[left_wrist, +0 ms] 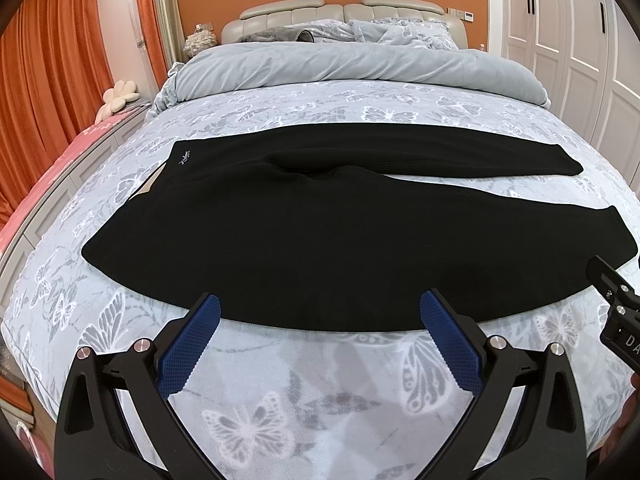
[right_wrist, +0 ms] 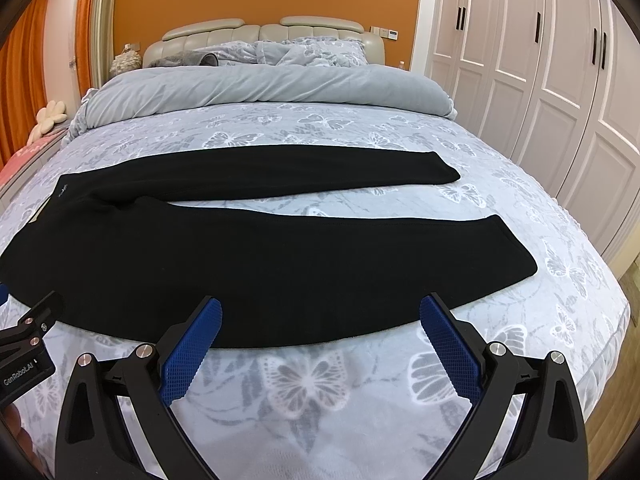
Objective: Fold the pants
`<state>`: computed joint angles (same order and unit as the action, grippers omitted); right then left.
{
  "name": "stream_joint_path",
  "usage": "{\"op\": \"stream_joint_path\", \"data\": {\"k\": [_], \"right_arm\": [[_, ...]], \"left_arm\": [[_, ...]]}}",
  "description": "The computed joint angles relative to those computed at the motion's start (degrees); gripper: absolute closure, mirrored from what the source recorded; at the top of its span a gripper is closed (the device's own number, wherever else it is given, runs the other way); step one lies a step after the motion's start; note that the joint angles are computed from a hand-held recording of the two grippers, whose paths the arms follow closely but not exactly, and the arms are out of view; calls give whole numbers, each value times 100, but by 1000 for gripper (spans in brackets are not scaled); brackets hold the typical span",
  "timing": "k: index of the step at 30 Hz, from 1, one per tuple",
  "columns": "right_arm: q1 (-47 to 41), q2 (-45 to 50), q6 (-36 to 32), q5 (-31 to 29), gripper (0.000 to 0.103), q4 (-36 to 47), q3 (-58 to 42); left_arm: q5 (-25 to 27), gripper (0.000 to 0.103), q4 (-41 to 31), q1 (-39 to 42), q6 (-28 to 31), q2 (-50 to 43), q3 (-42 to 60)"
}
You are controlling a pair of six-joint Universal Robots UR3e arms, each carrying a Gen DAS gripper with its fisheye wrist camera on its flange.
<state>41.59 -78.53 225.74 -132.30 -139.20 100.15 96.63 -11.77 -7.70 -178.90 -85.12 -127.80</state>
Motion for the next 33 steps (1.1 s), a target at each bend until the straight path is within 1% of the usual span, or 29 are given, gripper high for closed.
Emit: {"op": "stream_joint_path", "data": {"k": [14, 31, 33], "right_arm": [[-2, 9, 6, -4, 5, -42, 39], [-29, 23, -35, 34, 5, -87, 60], [-69, -4, -94, 137, 5, -152, 101]], "left_arm": [[30, 5, -8, -19, -14, -14, 16], [-49, 5, -13, 81, 83, -79, 8], [-68, 5, -91, 19, 125, -145, 87]]}}
